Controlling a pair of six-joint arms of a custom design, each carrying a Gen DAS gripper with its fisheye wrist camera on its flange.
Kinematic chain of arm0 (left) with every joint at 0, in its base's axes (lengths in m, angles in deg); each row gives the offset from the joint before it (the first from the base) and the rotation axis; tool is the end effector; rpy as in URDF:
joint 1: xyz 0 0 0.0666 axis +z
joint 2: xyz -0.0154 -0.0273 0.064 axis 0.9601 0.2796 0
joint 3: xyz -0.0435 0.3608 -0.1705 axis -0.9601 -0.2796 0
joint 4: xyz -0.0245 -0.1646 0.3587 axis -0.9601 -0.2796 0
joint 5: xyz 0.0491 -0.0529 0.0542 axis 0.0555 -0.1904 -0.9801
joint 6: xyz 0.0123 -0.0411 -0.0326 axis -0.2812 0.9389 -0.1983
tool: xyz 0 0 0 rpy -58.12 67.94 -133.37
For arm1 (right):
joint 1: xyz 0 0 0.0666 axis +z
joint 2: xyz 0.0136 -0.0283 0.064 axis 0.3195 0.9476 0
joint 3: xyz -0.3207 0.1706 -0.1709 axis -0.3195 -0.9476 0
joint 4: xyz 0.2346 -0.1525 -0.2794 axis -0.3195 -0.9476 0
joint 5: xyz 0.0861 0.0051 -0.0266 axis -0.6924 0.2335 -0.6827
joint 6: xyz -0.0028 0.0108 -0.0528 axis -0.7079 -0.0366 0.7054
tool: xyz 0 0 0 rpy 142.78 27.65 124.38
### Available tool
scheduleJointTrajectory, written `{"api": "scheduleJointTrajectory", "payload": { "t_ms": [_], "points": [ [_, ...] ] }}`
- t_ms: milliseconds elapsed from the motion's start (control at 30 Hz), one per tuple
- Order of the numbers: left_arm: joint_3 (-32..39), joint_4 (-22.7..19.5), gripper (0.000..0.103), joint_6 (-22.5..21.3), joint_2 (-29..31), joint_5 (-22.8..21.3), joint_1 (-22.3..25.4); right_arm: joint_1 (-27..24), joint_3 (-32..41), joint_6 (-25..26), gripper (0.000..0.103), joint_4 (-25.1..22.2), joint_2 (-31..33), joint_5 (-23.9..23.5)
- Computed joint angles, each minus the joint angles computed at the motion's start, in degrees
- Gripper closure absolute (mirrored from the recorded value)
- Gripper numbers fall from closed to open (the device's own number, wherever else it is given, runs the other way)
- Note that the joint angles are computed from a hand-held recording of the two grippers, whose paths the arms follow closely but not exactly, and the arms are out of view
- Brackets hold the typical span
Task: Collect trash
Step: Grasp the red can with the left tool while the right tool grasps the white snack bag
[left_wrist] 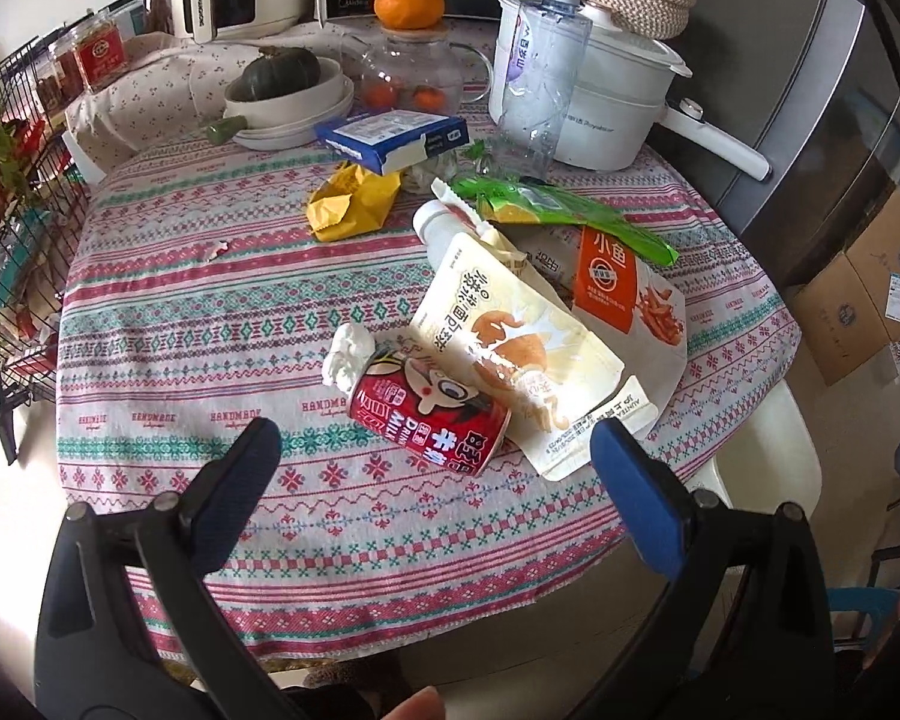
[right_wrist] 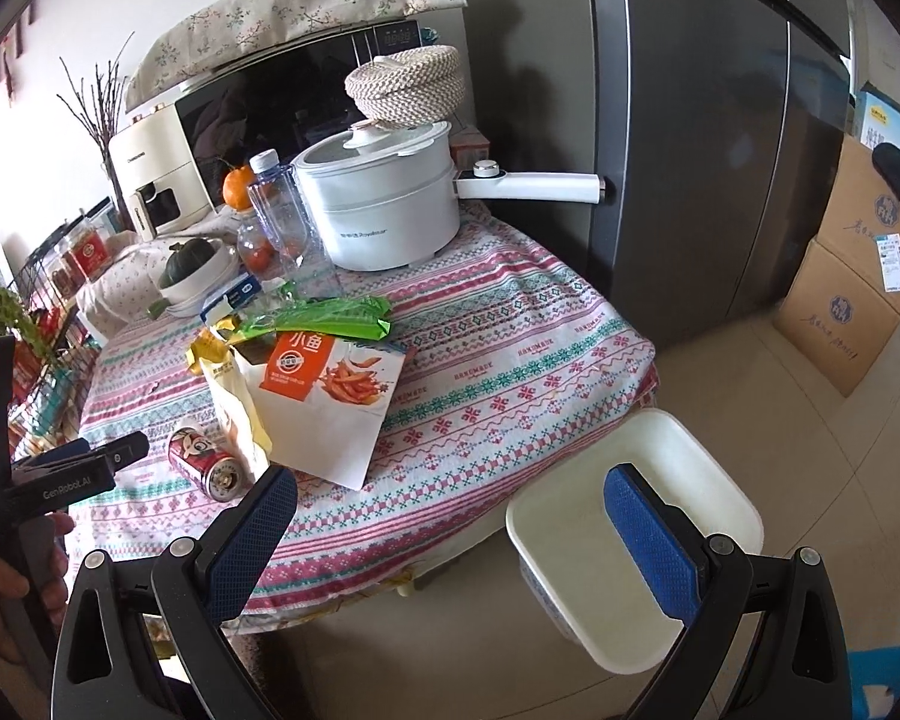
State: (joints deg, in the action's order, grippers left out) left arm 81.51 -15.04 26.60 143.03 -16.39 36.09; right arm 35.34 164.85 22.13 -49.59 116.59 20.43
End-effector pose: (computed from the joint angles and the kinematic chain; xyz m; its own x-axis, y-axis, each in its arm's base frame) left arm 0.5114 -0.3825 0.4226 -0.8518 -0.2049 -0.4821 -0.1697 0.9786 -0.1162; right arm 0.4715 0.1376 0.4619 -0.7456 -0.0187 -0.6661 -0.0818 0.9946 0.0636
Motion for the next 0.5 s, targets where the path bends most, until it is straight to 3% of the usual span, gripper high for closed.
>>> {"api": "scheduleJointTrajectory", "payload": {
  "t_ms": [133, 333, 500],
  "points": [
    [2.1, -1.6, 0.008, 2.9, 3.4, 6.3, 2.3, -0.6, 2.4, 0.3, 0.0, -1.5, 3.5, -2.9],
    [3.0, -2.1, 0.026, 7.9, 6.9, 11.6, 4.6, -1.8, 4.4, 1.5, 0.0, -4.9, 8.5, -6.5],
    [3.8, -1.7, 0.031, 12.7, 8.4, 14.3, 5.5, -2.2, 8.0, 1.3, 0.0, -6.4, 12.5, -8.3]
  ]
}}
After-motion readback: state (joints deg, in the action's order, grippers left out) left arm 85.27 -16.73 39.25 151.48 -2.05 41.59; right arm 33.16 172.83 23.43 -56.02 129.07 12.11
